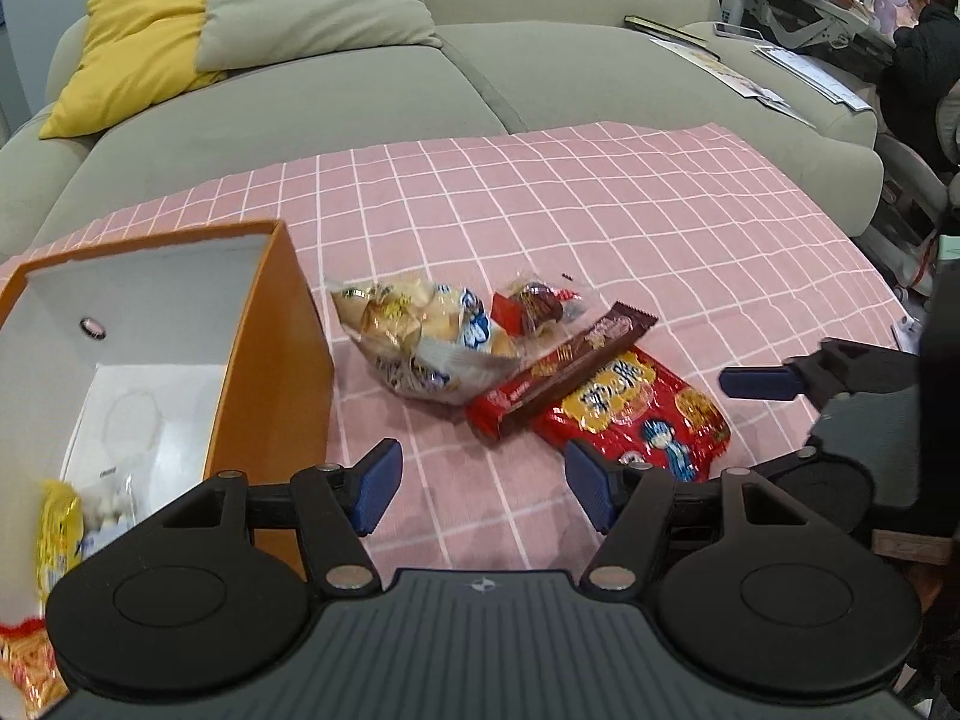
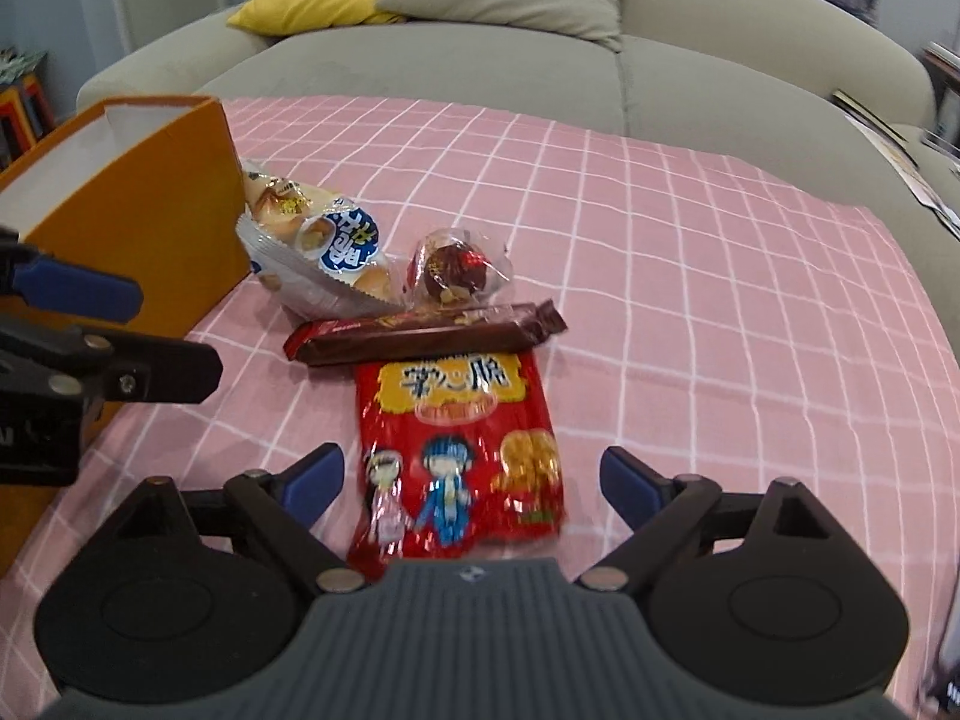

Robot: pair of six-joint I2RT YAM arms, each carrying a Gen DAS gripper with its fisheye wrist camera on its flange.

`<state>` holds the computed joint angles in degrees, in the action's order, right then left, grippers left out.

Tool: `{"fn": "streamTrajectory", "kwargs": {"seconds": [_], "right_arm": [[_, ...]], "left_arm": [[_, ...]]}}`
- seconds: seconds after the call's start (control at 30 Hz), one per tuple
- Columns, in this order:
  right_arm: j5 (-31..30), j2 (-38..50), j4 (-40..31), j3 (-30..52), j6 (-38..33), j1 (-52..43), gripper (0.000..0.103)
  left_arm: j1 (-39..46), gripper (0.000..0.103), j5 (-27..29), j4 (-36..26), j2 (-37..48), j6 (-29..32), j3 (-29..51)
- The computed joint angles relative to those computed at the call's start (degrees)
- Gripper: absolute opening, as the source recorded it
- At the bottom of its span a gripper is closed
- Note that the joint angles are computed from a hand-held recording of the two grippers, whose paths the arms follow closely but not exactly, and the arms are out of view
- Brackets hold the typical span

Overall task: Organize snacks
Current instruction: 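Lower the right gripper onto the red cartoon snack bag and grasp it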

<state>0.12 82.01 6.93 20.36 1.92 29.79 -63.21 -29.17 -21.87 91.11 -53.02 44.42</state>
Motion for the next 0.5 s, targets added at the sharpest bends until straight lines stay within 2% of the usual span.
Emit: {"fn": "streamTrajectory", "kwargs": {"seconds": [0.13, 0.27, 0.5], "right_arm": [[-1.01, 5.70, 1.98, 2.65, -1.60, 0.12, 0.088], [-1.74, 8.30, 2.10, 3.45, -3.08, -0.32, 0.075], [-6.40, 4.46, -0.18, 0.86, -6.19, -6.20, 0.070]], "left_arm": [[2.89, 0.074, 2.06, 2.57, 1.65, 2.87, 0.22], [5.29, 0.074, 4.98, 6.22, 4.65, 6.32, 0.49], [9.84, 0.074, 12.38, 16.12, 8.87, 9.88, -0.75]]}}
